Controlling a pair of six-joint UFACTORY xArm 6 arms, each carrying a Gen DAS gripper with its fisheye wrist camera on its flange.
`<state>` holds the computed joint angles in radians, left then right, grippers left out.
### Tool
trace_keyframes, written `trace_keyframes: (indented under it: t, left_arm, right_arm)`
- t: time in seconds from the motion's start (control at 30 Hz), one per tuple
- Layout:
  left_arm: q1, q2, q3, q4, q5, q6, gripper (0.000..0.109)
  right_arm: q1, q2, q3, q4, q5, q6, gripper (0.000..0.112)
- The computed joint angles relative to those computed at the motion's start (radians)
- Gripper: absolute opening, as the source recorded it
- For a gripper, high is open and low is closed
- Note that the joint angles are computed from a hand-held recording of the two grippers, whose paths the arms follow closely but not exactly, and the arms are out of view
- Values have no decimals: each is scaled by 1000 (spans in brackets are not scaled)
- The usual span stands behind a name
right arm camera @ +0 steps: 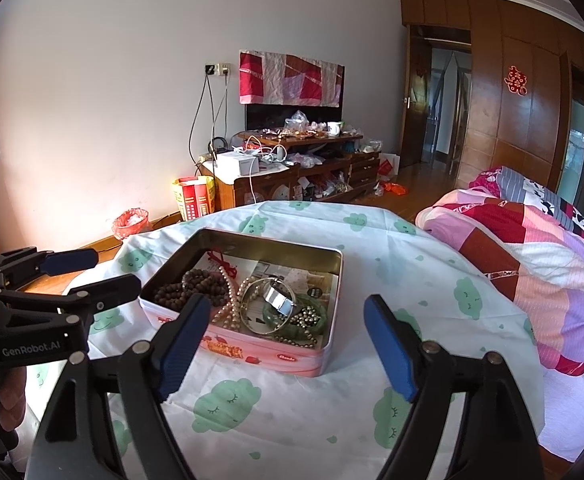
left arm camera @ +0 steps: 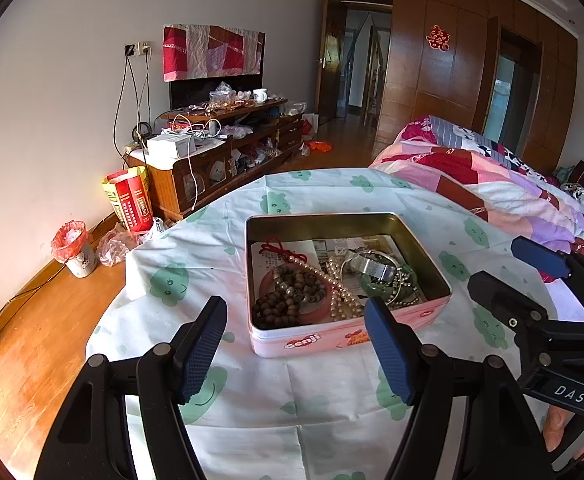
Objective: Organize jewelry
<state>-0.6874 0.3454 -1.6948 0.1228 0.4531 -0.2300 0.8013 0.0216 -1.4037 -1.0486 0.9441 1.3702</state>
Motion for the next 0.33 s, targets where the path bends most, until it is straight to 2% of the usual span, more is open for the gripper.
trace_keyframes:
  t: [0.33]
  left_arm:
    - [2,-4,17,-4,-18,10,72]
  right_arm:
    - [-7,-12,19,3,-3,3,85]
